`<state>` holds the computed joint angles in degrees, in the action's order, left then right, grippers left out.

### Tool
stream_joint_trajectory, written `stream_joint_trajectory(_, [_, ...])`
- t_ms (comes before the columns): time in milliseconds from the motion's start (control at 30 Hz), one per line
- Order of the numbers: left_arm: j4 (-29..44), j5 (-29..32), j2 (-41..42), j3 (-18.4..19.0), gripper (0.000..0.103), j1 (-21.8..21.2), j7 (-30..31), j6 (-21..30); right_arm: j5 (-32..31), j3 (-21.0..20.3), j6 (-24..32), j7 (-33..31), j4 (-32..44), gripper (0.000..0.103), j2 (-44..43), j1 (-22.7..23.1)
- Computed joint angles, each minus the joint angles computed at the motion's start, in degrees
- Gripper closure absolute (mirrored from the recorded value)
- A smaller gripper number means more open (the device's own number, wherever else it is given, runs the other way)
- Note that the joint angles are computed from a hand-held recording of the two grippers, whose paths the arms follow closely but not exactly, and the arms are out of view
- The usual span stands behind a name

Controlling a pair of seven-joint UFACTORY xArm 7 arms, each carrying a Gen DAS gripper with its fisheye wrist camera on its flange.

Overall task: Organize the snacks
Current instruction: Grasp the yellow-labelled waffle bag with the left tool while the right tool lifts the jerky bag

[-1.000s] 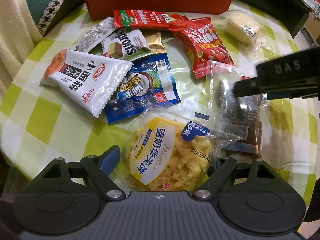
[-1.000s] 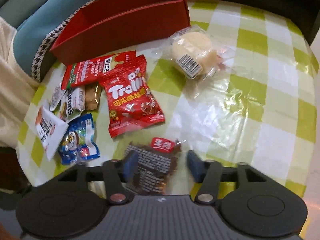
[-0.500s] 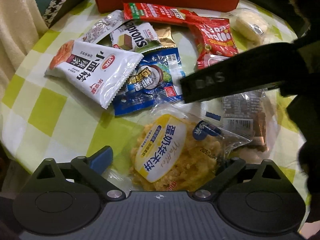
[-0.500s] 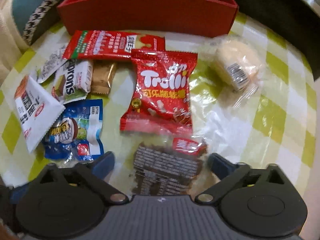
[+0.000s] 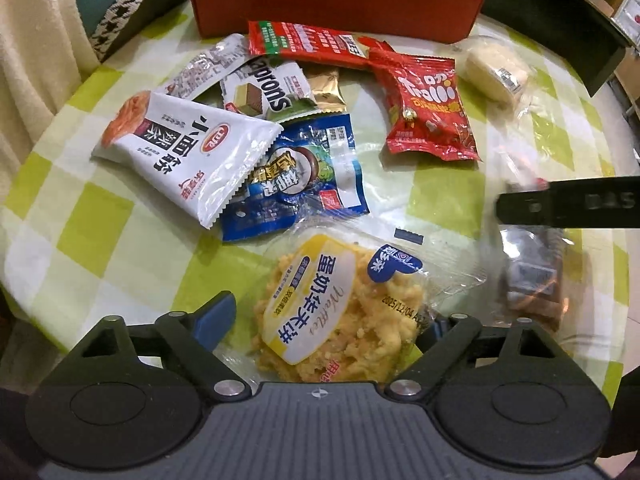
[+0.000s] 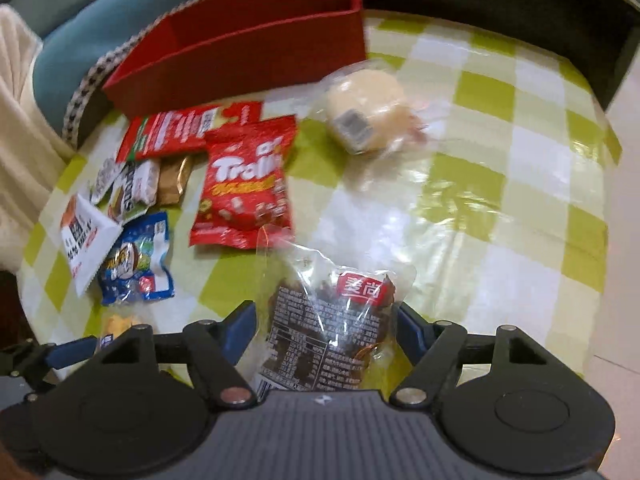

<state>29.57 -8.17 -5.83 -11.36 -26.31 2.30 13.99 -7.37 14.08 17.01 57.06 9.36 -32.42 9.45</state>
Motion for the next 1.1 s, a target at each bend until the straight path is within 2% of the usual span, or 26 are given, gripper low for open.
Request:
stream_joint_trajectory(200, [0.2, 18.5, 1.4, -4.2, 0.007, 3.4, -16.0, -2.1, 1.5, -1.9, -4.8, -1.0, -3.9, 0.027, -4.5, 0.7])
stream_joint_trajectory(233, [0.4, 19.8, 1.6, -4.1, 0.008, 3.1, -16.9, -2.2, 1.7, -1.9, -6.1, -1.3, -4.3, 0.027, -4.2, 0.6])
stream_joint_trajectory(300, [0.8, 17.6, 1.3, -3.3, 0.017, 1.6, -15.0, -1.1, 2.4, -2.8, -7.3, -2.4, -5.1, 0.027, -4.8, 1.2])
stream_joint_trajectory(400, [1.3, 15.3, 0.5, -2.7, 0.024, 0.5, -14.0, 0.6, 3.5, -3.5, -7.8, -3.6, -6.2, 0.027, -7.3, 1.5])
stream_joint_trajectory(500, [1.9, 12.8, 0.0, -2.2, 0.027, -0.3, -12.7, 2.2, 4.0, -3.2, -8.4, -4.2, -6.6, 0.027, -8.5, 1.2])
stream_joint_trajectory(667, [0.3, 9.7, -4.2, -1.9, 0.028, -1.6, -10.6, 1.2, 4.4, -2.1, -9.0, -4.4, -7.0, 0.027, -10.9, 1.0])
stream_joint_trajectory(867, [1.0, 10.6, -7.1, -2.7, 0.029, -0.5, -12.9, 0.6, 4.1, -1.3, -7.8, -4.3, -7.0, 0.027, -14.5, -0.5])
stream_joint_trajectory(933, [2.2, 11.4, -6.3, -2.8, 0.029, 0.2, -13.5, -0.3, 3.7, -1.2, -8.3, -4.6, -6.2, 0.027, -13.5, -1.6])
stream_joint_trajectory(1033, [5.0, 16.1, -3.6, -4.3, 0.029, 3.0, -17.4, -1.9, 3.0, -1.0, -9.7, -5.6, -4.2, 0.027, -10.3, -3.6])
stream_joint_trajectory(1100, [7.3, 15.9, -1.6, -3.5, 0.029, 2.9, -17.6, -2.6, 2.5, -0.8, -10.8, -6.5, -2.5, 0.027, -7.5, -5.1])
